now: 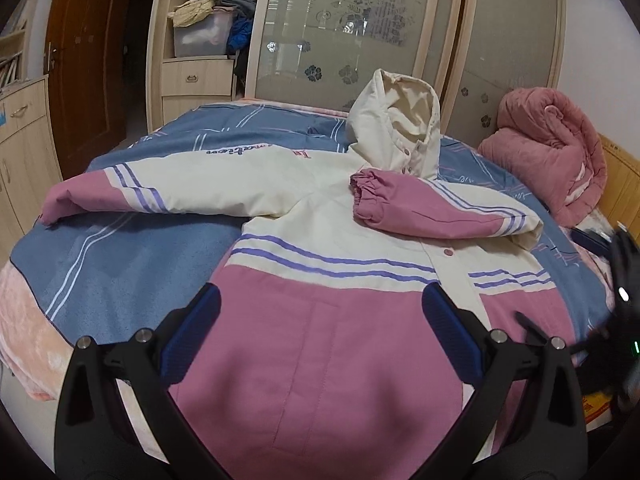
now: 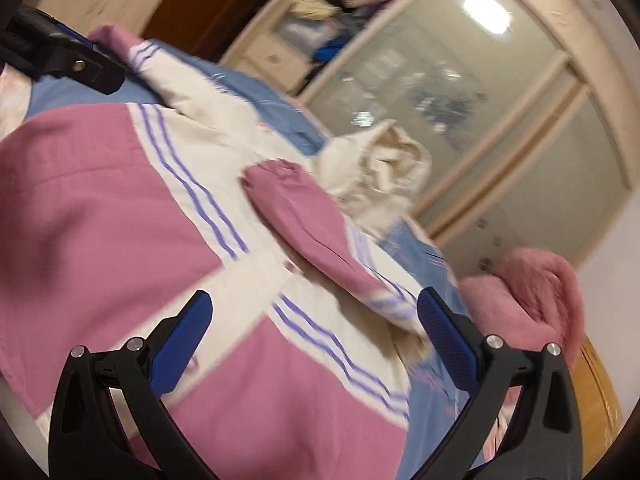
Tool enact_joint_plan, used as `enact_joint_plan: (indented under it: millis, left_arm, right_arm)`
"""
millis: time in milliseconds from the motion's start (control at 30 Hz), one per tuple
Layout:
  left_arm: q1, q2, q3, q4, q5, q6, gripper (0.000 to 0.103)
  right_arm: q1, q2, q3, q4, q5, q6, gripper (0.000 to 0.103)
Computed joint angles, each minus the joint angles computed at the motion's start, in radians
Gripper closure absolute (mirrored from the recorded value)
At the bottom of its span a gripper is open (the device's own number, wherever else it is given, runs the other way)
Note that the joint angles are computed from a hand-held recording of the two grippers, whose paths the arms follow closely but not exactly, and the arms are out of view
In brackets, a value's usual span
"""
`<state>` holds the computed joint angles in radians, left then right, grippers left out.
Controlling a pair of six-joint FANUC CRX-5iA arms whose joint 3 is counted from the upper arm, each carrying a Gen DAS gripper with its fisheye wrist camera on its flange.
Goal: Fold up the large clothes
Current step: 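Reach the right tool to the folded sleeve cuff and grasp it, then drag the sleeve cuff across the chest toward the other sleeve, release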
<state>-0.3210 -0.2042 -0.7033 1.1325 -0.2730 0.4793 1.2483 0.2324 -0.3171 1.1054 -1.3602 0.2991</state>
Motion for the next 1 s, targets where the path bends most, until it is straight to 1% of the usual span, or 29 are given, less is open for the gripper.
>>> enact_joint_plan:
  millis: [67, 200, 300, 400, 533, 567, 600, 633, 667, 700, 733, 767, 833, 933, 1000]
  left_arm:
    - [0.005, -0.01, -0.01, 0.036, -0.013, -0.035, 0.002]
    - [0.023, -0.022, -0.021, 0.096, -0.032, -0.081, 0.002]
    - [0.042, -0.027, -0.027, 0.132, -0.04, -0.101, 0.002]
    - [0.074, -0.018, -0.02, 0.126, -0.063, -0.08, 0.002]
    - [0.105, -0.008, -0.01, 0.123, -0.072, -0.067, 0.002]
    - [0.109, -0.005, -0.008, 0.126, -0.072, -0.064, 0.002]
    - [0.116, 0.0, -0.004, 0.127, -0.076, -0.061, 0.002]
    - [0.127, 0.009, 0.005, 0.113, -0.085, -0.042, 0.002]
    - [0.136, 0.016, 0.013, 0.103, -0.091, -0.028, 0.002]
    - [0.144, 0.022, 0.019, 0.093, -0.099, -0.015, 0.002]
    - [0.151, 0.027, 0.025, 0.088, -0.106, -0.005, 0.002]
    - [0.154, 0.03, 0.028, 0.096, -0.11, -0.009, 0.002]
    - [0.159, 0.027, 0.026, 0.122, -0.115, -0.025, 0.002]
    - [0.158, 0.019, 0.017, 0.173, -0.115, -0.068, 0.002]
    - [0.163, 0.017, 0.015, 0.185, -0.123, -0.076, 0.002]
  right_arm:
    - [-0.05, 0.009, 0.05, -0.025, 0.077, 0.068, 0.001]
    - [-0.128, 0.076, 0.164, -0.068, 0.155, 0.192, 0.001]
    - [-0.182, 0.152, 0.281, -0.131, 0.182, 0.288, 0.008]
    - [-0.23, 0.259, 0.432, -0.196, 0.161, 0.393, 0.008]
    - [-0.281, 0.399, 0.623, -0.254, 0.08, 0.491, 0.012]
    - [-0.296, 0.444, 0.686, -0.273, 0.038, 0.507, 0.015]
    - [-0.309, 0.476, 0.737, -0.297, 0.008, 0.518, 0.023]
    - [-0.326, 0.508, 0.792, -0.328, -0.023, 0.515, 0.039]
    - [-0.339, 0.521, 0.83, -0.37, -0.039, 0.503, 0.048]
    - [-0.352, 0.528, 0.86, -0.413, -0.041, 0.478, 0.067]
    - [-0.359, 0.538, 0.879, -0.421, -0.049, 0.454, 0.072]
    - [-0.356, 0.545, 0.879, -0.392, -0.049, 0.428, 0.074]
    - [-0.349, 0.537, 0.863, -0.352, -0.017, 0.377, 0.08]
    - [-0.336, 0.528, 0.858, -0.278, 0.03, 0.313, 0.083]
    - [-0.333, 0.535, 0.888, -0.269, 0.049, 0.301, 0.084]
